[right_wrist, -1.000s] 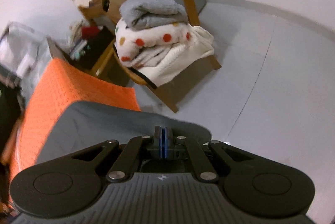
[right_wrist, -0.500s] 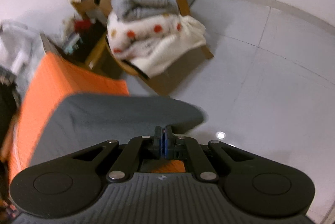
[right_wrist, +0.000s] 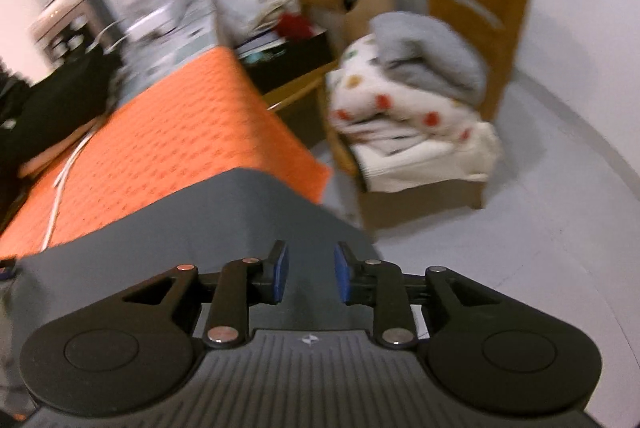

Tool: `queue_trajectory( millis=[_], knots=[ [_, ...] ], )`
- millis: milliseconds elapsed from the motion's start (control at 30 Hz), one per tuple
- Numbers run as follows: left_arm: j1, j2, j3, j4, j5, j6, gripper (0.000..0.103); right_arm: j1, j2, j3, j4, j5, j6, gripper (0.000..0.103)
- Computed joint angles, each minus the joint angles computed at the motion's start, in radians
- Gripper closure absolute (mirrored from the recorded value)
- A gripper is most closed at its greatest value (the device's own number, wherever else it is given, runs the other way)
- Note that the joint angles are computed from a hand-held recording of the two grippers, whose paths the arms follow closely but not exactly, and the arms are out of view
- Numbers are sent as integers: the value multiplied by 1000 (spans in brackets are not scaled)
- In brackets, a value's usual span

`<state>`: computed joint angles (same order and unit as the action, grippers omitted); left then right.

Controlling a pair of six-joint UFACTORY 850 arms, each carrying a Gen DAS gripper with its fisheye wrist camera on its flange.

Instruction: Fold clothes

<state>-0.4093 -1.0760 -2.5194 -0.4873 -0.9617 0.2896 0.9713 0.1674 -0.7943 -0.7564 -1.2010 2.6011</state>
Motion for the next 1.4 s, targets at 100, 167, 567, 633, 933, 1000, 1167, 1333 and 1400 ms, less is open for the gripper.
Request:
queue_trajectory(
  millis=[100,167,567,633,933,1000,1167,1333,1400],
  knots=[
    [17,92,144,-44,37,68,56,-8,8,21,-40,69,29,74],
    [32,146,225,-62,46,102,53,-8,3,24,-68,114,25,74],
    [139,364,549,15,147,67,51,-8,-108,-85,-240,308,-279,68],
    [158,379,577,31,163,63,51,-18,-143,-122,-249,327,-343,68],
    [256,446,688,48,288,62,51,-23,-251,-260,-80,291,-565,68],
    [280,463,718,39,341,40,51,-20,-271,-295,-78,263,-570,68],
    [339,445,704,-22,360,68,54,-19,-335,-395,-95,213,-564,68],
    [360,354,587,-54,293,172,71,-21,-408,-488,-106,188,-496,68],
    [369,309,530,-44,262,180,77,-22,-436,-521,-99,174,-469,68]
  ],
)
